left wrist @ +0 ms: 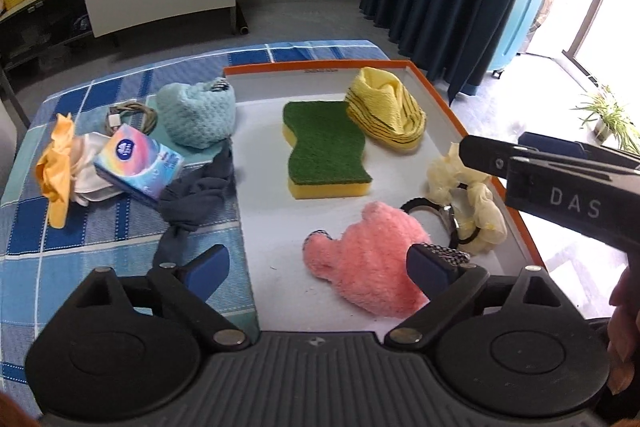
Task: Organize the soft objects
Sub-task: 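Lower the pink pouch and scrunchie into the tray and open both grippers, then move the left gripper to the yellow cloth while the right gripper approaches the dark grey cloth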
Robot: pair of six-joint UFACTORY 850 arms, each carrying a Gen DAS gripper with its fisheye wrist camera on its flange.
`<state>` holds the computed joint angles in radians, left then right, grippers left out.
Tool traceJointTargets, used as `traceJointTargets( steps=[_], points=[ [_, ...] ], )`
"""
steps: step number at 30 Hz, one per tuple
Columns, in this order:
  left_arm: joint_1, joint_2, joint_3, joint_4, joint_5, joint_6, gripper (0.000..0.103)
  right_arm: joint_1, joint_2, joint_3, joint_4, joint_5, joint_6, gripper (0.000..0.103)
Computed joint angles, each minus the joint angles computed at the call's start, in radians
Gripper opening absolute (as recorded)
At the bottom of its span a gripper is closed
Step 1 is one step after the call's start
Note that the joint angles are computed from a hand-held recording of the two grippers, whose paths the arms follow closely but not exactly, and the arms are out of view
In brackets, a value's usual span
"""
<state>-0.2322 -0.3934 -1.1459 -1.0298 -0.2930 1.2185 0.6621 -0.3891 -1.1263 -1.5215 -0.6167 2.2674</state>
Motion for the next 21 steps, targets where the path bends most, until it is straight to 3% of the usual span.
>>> traceJointTargets(
  steps=[3, 13, 21],
  points=[
    [0.015, 0.006, 0.001, 0.045, 0.022, -0.068, 0.099, 0.011, -0.008, -0.016, -0.002, -0.004, -0.008, 0.078],
    [0.070, 0.017, -0.001, 0.154, 0.073, -0.219, 0.099, 0.030, -0.060, -0.097, 0.041, 0.043, -0.084, 0.083],
    [0.121, 0.028, 0.005, 0.163, 0.082, -0.241, 0.100, 0.048, -0.113, -0.178, 0.071, 0.078, -0.159, 0.083]
  ],
)
